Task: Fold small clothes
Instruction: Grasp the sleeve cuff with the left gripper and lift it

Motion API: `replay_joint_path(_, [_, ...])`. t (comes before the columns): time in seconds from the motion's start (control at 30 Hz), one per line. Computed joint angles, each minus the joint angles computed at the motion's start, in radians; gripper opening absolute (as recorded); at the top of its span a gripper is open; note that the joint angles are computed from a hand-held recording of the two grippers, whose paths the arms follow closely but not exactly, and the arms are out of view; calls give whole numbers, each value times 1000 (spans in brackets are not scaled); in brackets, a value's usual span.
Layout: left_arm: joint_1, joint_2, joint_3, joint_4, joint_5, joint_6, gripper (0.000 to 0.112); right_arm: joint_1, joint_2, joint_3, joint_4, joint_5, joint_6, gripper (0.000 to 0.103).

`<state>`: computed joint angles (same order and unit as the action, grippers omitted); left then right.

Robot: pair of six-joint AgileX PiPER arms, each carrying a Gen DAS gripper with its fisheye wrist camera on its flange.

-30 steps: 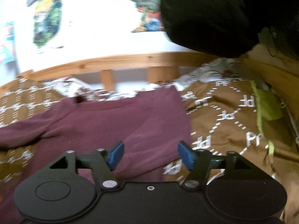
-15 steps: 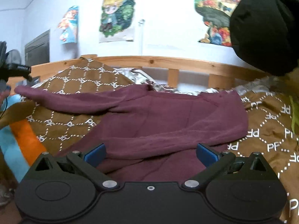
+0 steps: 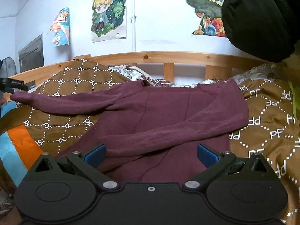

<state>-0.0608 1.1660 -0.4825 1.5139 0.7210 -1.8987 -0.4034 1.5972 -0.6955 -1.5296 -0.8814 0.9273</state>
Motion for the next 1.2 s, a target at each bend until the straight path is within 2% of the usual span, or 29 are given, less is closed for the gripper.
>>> replay_joint_path(0.03, [16,-8,4,-5,-22,11,44,3,0,3,5,6,-1,102])
replay_joint_path(0.07, [33,-14,9,2,-45,13,39,5,-1,5,5,10,1,102])
replay_joint_path(0.13, [35,-20,19,13,-50,8,15,10,-3,8,6,16,7,102])
replay_joint_path(0.2, [12,-31,25,4,-31,24,5,11,-5,10,7,18,6,102])
replay_joint_path(0.3, [-58,-20,14,-23,67,71,4,12,-11,17,15,15,-9,102])
replay_joint_path(0.37, [-90,-9,13,-23,144,59,11,9,-17,20,17,10,-11,102])
replay_joint_path(0.43, [-83,-18,15,-25,179,34,72,2,-18,19,14,2,-12,102])
replay_joint_path(0.47, [-79,-31,26,-14,189,4,78,1,-21,21,15,0,-14,102])
replay_joint_path(0.5, [-65,-50,41,7,173,-16,80,-1,-22,22,16,-3,-18,102])
replay_joint_path(0.67, [51,-66,32,3,-8,84,79,2,-22,25,22,-3,-21,102])
replay_joint_path(0.77, [118,-47,17,-45,-95,144,66,5,-20,29,31,2,-27,102])
replay_joint_path(0.8, [134,-40,14,-61,-112,161,48,3,-20,31,36,1,-31,102])
replay_joint_path(0.83, [143,-36,11,-77,-118,178,21,3,-22,34,41,1,-34,102])
replay_joint_path(0.87, [145,-39,14,-82,-122,183,14,4,-24,37,46,4,-37,102])
replay_joint_path(0.9, [136,-53,25,-68,-117,169,11,4,-25,38,50,5,-40,102])
replay_joint_path(0.93, [109,-70,38,-48,-92,150,6,4,-25,39,52,6,-40,102])
replay_joint_path(1.0, [20,-94,25,-98,-3,209,4,7,-27,41,57,9,-37,102])
replay_joint_path(1.1, [-148,-131,-62,-234,158,412,4,16,-33,42,60,19,-25,102])
replay_joint_path(1.2, [-291,-130,-221,-392,338,656,4,13,-39,45,63,6,-31,102])
